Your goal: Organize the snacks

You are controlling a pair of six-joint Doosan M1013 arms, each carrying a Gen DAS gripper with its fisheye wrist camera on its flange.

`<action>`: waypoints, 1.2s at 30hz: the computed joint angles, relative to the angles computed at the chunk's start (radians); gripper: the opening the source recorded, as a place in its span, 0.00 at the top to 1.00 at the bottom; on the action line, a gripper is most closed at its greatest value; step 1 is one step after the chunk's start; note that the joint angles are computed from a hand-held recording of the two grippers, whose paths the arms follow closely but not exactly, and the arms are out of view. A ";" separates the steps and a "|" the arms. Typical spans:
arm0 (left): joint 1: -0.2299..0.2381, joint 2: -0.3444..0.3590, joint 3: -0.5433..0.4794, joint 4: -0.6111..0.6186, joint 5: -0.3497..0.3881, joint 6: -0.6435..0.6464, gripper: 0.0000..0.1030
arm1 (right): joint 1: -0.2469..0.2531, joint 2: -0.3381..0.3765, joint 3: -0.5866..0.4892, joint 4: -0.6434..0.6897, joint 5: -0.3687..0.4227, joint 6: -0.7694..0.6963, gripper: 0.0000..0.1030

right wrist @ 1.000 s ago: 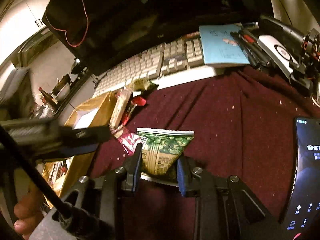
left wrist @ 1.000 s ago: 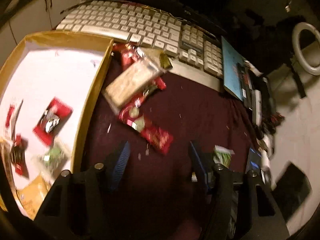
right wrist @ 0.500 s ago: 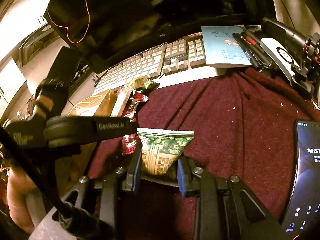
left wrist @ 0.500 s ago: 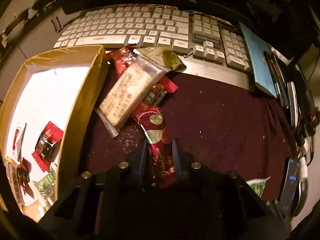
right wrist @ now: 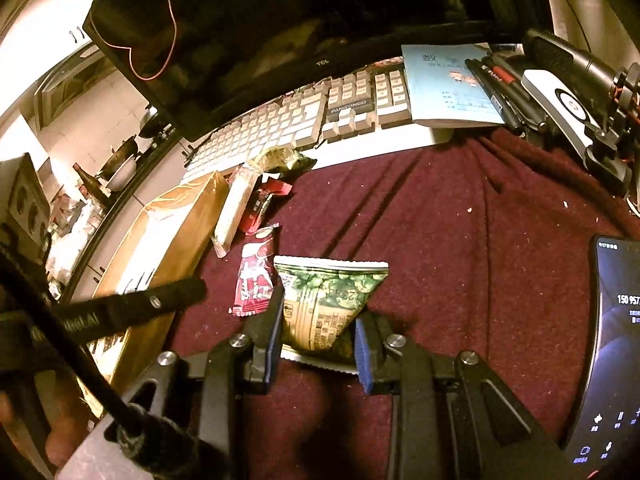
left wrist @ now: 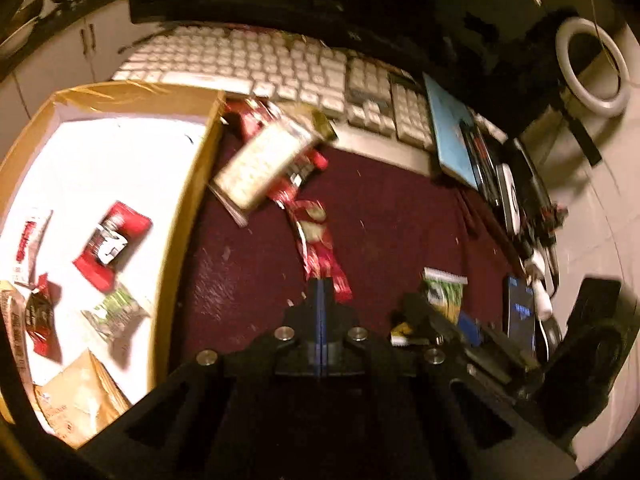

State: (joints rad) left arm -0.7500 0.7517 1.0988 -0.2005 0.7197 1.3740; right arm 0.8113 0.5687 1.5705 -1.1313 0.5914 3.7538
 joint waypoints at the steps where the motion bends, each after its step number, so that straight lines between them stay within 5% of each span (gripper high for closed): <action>1: 0.002 0.005 -0.007 -0.002 -0.004 -0.003 0.96 | 0.000 0.000 0.000 -0.003 0.001 0.003 0.71; 2: 0.002 0.014 -0.025 0.010 0.018 -0.002 0.93 | 0.000 0.000 0.001 -0.007 0.002 0.006 0.71; 6: -0.021 0.085 -0.147 0.121 0.134 -0.015 0.48 | 0.004 0.003 -0.005 -0.005 0.022 0.001 0.69; 11: -0.037 0.154 -0.246 0.184 0.213 -0.031 0.51 | 0.008 0.001 0.000 -0.031 0.022 0.017 0.69; 14: -0.053 0.145 -0.219 0.305 0.171 -0.093 0.72 | 0.012 0.000 0.000 -0.041 0.035 0.024 0.69; 17: -0.053 0.128 -0.184 0.306 0.133 -0.071 0.75 | 0.012 -0.001 0.002 -0.042 0.034 0.032 0.69; 33: 0.053 -0.141 0.205 -0.301 -0.185 0.256 0.76 | 0.013 0.008 -0.019 -0.015 0.019 -0.070 0.71; 36: 0.077 -0.175 0.245 -0.255 -0.240 0.200 0.76 | 0.006 0.005 -0.024 -0.031 -0.048 -0.059 0.71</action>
